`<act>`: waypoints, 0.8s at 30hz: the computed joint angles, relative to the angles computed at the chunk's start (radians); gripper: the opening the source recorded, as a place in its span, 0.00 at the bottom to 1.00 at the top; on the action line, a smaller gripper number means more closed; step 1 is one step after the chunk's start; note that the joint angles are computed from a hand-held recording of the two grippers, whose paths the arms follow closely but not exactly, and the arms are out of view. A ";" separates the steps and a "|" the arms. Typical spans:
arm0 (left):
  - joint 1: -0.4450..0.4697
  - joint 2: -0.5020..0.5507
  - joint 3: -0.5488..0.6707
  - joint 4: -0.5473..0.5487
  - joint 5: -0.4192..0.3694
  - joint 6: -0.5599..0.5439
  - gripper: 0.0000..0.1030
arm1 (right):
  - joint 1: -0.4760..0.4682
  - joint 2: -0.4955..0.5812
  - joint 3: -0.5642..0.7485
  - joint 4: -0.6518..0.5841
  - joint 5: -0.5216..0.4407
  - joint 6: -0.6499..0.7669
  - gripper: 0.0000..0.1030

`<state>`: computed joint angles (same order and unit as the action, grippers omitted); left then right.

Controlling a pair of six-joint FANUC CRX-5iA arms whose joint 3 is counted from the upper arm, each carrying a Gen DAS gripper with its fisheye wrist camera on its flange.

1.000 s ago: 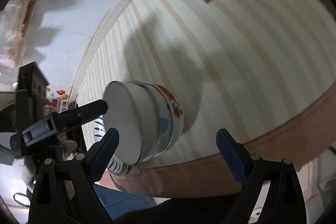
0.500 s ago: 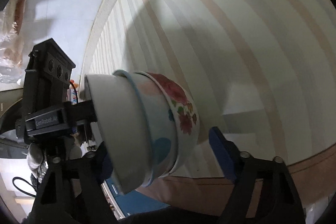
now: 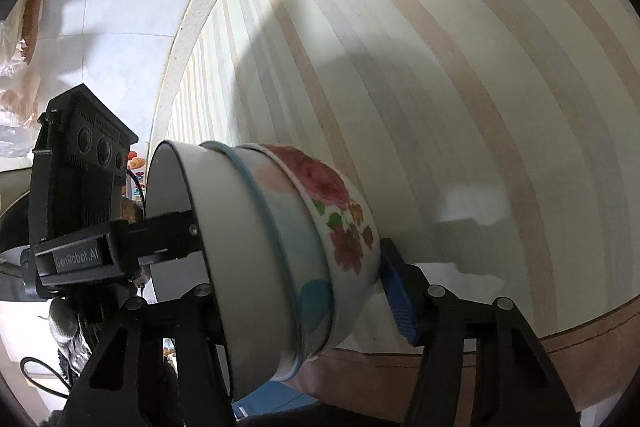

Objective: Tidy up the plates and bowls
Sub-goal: 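Grip the nested bowl stack rim with both grippers and lift it, then carry the bowl stack with both grippers onto the blue-leaf plate stack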

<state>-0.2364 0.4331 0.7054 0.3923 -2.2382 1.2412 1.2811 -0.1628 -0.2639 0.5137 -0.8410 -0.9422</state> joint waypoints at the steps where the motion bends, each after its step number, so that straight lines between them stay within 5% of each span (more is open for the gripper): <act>1: -0.001 0.000 0.006 -0.005 -0.006 0.004 0.62 | 0.000 -0.004 -0.004 0.003 0.003 -0.009 0.59; 13: 0.018 0.026 0.108 0.034 -0.050 0.043 0.62 | -0.019 -0.008 0.051 -0.023 -0.020 0.061 0.58; 24: 0.100 0.097 0.298 0.073 -0.119 0.105 0.62 | -0.098 0.099 0.258 -0.169 -0.013 0.316 0.58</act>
